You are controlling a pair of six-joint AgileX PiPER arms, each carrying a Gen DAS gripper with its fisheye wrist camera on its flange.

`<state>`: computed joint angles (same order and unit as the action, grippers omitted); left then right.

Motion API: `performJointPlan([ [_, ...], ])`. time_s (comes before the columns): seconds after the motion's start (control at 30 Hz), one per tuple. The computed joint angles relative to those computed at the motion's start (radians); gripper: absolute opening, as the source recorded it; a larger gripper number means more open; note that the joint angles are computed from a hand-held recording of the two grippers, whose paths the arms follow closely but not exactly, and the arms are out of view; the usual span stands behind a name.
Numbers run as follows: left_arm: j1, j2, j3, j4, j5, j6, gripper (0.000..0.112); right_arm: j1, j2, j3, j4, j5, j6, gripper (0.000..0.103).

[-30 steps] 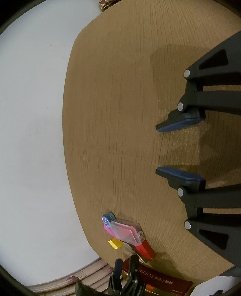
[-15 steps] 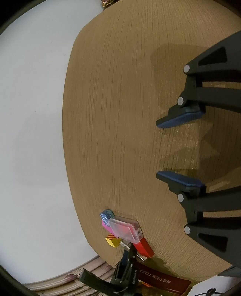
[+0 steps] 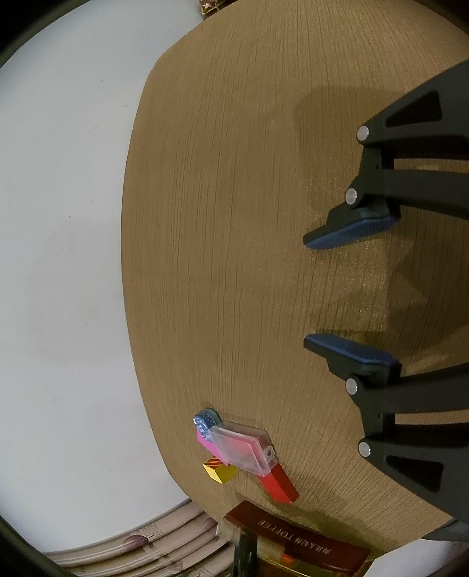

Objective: Organize rigid objects
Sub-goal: 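Lower the silver lighter into the tin and release it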

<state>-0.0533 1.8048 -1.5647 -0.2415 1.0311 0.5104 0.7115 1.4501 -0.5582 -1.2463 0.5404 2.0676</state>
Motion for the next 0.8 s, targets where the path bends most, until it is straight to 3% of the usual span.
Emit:
performJointPlan([
  [0.13, 0.131, -0.062, 0.031, 0.062, 0.04, 0.079, 0.026, 0.002, 0.014, -0.013, 0.009, 0.005, -0.012, 0.05],
  [0.37, 0.289, 0.048, 0.006, 0.139, 0.033, 0.139, 0.026, 0.015, 0.06, -0.06, 0.051, 0.037, -0.067, 0.051],
  [0.8, 0.312, 0.196, -0.062, 0.271, 0.009, -0.022, 0.026, 0.033, 0.149, -0.151, 0.107, 0.08, -0.147, 0.055],
])
